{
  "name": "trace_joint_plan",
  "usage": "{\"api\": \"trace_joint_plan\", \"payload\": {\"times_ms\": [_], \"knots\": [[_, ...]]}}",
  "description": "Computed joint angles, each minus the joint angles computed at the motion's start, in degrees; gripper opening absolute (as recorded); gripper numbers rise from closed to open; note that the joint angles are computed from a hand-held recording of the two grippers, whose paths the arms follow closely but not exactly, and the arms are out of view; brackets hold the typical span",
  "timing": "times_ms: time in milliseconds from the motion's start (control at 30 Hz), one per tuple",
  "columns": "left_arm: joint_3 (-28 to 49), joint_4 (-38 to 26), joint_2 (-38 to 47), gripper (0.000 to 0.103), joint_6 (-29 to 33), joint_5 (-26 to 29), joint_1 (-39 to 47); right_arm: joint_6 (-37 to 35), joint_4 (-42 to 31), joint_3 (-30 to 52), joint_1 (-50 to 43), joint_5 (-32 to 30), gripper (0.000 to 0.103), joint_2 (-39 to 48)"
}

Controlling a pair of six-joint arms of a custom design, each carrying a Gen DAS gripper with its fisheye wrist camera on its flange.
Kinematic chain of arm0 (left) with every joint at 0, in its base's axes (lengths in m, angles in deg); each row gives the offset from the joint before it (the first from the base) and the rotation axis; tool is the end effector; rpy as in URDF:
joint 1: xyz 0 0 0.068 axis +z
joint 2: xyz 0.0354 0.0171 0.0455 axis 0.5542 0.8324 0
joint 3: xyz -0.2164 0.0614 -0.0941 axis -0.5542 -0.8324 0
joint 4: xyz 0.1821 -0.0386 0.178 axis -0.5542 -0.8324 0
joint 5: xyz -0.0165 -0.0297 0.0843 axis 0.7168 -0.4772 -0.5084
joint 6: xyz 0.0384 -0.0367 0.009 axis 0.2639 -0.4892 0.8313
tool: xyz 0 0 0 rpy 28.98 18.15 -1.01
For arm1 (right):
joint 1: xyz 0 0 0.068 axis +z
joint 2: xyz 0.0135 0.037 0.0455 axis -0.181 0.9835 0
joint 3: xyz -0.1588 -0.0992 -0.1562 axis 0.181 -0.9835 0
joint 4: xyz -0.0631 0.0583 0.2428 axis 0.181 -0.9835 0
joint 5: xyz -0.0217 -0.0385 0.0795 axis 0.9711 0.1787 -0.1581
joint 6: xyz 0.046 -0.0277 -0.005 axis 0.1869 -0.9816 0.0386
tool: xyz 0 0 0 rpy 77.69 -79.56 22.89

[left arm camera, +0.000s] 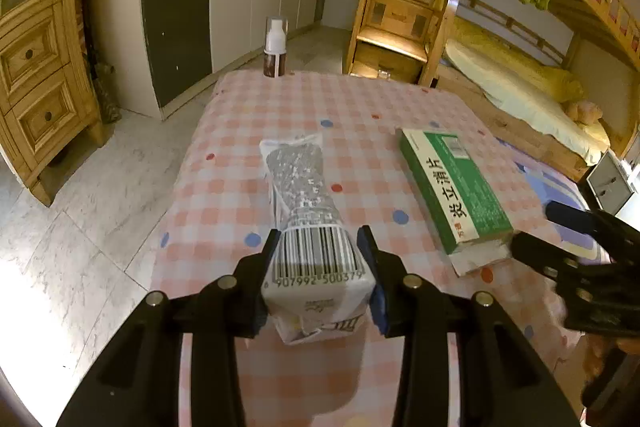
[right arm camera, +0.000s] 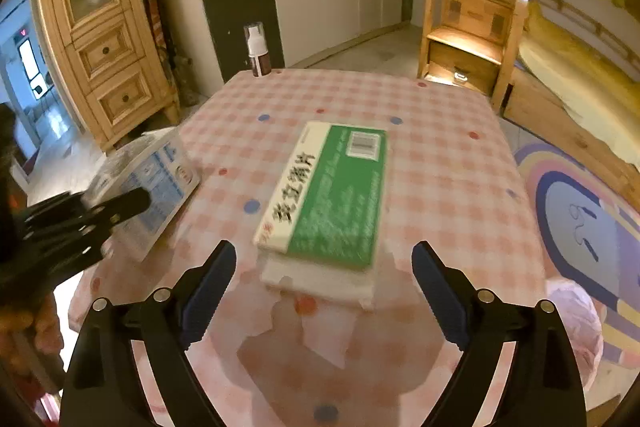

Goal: Collect trash
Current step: 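Grasp the green medicine box with the right tool while the left tool holds the carton, then carry the box and carton over the bin and open both tools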

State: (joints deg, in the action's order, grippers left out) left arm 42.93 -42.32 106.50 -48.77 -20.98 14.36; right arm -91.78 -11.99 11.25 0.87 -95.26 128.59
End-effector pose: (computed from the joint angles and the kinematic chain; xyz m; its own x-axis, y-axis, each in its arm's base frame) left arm 0.2866 -0.0965 0.1907 -0.7306 -0.0471 -0.6812 0.0548 0.9904 -0.1272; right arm 0.3113 0.0669 0.1995 -0.7187 -0.1944 -0.6676 -0.3157 0.9467 0.0642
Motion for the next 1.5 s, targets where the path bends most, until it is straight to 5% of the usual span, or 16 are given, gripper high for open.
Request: {"api": "trace_joint_plan", "payload": {"times_ms": [367,667,1167,1500], "knots": [[0.53,-1.59,3.06,0.039,0.95,1.95,1.11,6.26,-2.10,12.84,4.30,7.41,0.090,15.54],[1.15,-2.05,4.30,0.037,0.30,-1.60,-1.44,8.10,-3.66,12.96,4.24,8.99,0.087,16.45],[1.01,-5.06,-4.23,0.036,-2.09,-1.57,-10.43,2.51,-4.91,-5.59,-7.03,-1.35,0.080,-10.81],[13.69,-5.65,6.55,0.036,-2.34,-6.19,-24.39,-4.43,-10.83,-12.39,-27.66,-10.82,0.080,-24.52]]}}
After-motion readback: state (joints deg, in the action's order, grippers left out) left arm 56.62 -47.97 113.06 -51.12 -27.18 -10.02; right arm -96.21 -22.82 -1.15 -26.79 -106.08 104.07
